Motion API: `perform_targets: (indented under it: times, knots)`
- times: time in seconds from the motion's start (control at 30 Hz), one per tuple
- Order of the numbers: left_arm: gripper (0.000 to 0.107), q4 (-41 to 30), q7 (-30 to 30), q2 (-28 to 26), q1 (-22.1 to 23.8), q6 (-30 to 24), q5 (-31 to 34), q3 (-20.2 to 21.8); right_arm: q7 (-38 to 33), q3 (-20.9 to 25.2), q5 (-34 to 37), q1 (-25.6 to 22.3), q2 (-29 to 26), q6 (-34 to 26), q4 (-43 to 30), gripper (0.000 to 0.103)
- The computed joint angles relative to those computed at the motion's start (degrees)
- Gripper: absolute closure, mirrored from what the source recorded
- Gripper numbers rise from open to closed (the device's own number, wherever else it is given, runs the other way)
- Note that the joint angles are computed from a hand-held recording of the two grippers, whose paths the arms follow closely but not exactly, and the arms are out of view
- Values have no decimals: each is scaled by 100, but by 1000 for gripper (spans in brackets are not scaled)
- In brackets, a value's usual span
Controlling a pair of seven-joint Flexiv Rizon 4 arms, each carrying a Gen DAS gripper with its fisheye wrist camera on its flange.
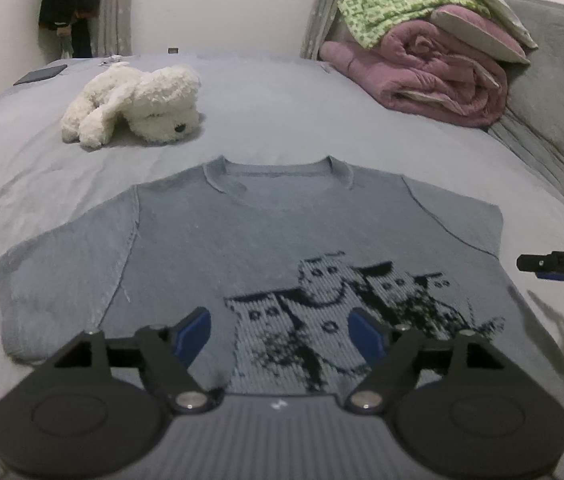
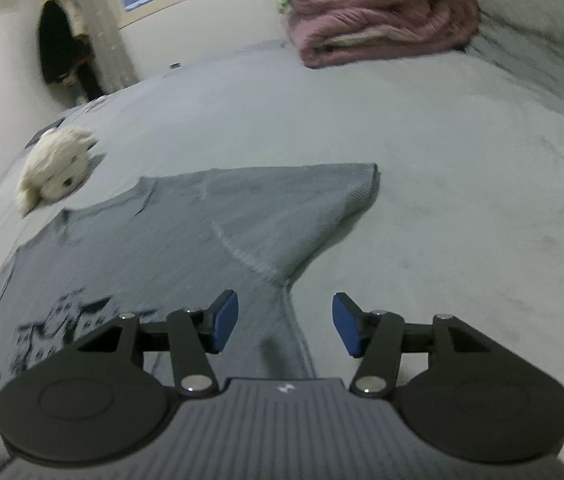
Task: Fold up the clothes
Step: 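Grasp the grey sweater's side edge with the right gripper and fold it inward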
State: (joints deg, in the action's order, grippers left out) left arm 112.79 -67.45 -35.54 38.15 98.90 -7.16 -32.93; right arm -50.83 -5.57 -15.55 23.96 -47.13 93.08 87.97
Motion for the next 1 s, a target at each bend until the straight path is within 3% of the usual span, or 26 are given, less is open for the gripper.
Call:
perform_targets:
  times: [0.2,0.3,0.37,0.53,0.63,0.8,0.9,1.0]
  knots:
    - [29,-156,0,-105,-138,-205,-180,200,306,416,247,-381,-436,-207,-617,46]
    - [29,-177,44,-122,-159,-303,-326,205,649,342,496,-339,-593,59,-755,48]
    - [29,-144,102,-121,-139,-304,-380,159,835,187,583,-241,-656,200,-832,55]
    - [29,-56,226,-102,-73,-349,-477,40,1236,-315,593,44,-880,85,-1228,56]
    - [29,-8,283,-95,-14,-297,-483,-42,1531,-738,505,285,-1050,-94,-1484,80]
    - [29,-35,289,-106,-47,-371,-550,5,1558,-1603,-54,810,-1257,-110,-1651,86]
    - [29,-27,317,-96,-79,-406,-604,38,1002,-1205,-507,647,-1314,-177,-1879,86]
    - [29,-6,359,-97,-43,-387,-635,-16,34,-180,-938,201,-1331,-504,-2095,86]
